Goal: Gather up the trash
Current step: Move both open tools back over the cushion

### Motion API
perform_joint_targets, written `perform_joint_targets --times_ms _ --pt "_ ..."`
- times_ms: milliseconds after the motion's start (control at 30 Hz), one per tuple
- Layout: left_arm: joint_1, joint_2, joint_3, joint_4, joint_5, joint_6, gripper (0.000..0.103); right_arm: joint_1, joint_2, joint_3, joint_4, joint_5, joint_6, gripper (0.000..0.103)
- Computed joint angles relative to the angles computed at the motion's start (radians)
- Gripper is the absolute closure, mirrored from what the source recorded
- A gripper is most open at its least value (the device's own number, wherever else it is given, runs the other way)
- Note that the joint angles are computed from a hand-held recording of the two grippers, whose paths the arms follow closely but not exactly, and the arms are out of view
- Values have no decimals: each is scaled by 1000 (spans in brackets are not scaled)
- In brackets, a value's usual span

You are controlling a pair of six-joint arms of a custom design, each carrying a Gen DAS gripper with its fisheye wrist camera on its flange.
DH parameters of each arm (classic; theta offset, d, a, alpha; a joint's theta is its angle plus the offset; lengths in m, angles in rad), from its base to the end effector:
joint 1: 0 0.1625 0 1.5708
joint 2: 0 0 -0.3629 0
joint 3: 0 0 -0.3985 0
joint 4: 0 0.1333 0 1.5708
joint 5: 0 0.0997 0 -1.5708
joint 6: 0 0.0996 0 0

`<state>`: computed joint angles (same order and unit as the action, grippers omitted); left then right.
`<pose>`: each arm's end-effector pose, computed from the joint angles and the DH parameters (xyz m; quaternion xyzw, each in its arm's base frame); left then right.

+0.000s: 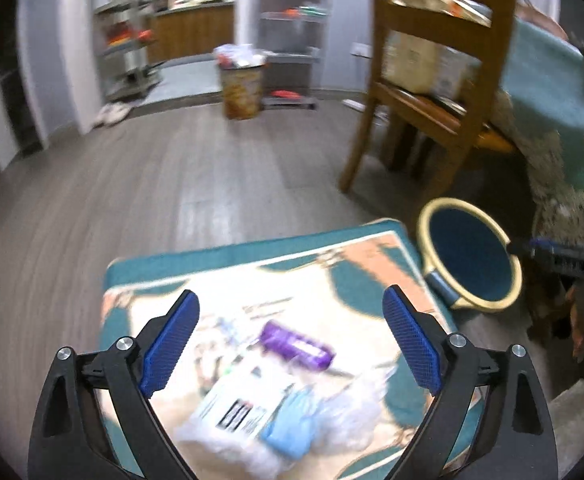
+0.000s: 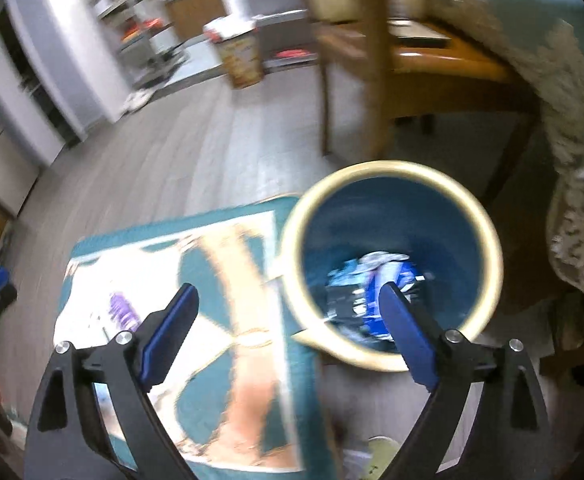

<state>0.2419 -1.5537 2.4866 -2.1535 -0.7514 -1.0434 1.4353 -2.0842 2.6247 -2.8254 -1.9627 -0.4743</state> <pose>-0.2553 -0.2753 0.1071 0.1972 0.8842 -0.3036 0.2953 0.0540 -0.3092 0.2693 0.0879 -0.9173 0.2722 0.2769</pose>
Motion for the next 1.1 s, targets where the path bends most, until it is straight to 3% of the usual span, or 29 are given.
perform_joint_targets --times_ms 100,267,367,500,600,800,933,1100 --pt "-29 -145 46 190 11 -122 11 80 78 24 -40 -39 14 13" --pt "-69 -322 91 406 8 -249 11 200 227 46 -126 -82 48 13" --pt "-80 -400 116 493 -8 -302 11 253 331 36 -183 -119 47 13" --pt "-59 -487 173 510 -68 -365 11 291 465 27 -256 -151 27 13" --pt "-50 -476 194 528 -105 -376 11 290 523 32 -281 -164 35 13" --pt "-27 -418 209 502 -155 -275 11 263 512 55 -189 -138 55 24" --pt "-22 -351 213 433 -177 -241 12 245 521 76 -151 -122 75 26" --pt "24 -311 240 288 -196 -267 17 242 603 75 -173 -140 71 32"
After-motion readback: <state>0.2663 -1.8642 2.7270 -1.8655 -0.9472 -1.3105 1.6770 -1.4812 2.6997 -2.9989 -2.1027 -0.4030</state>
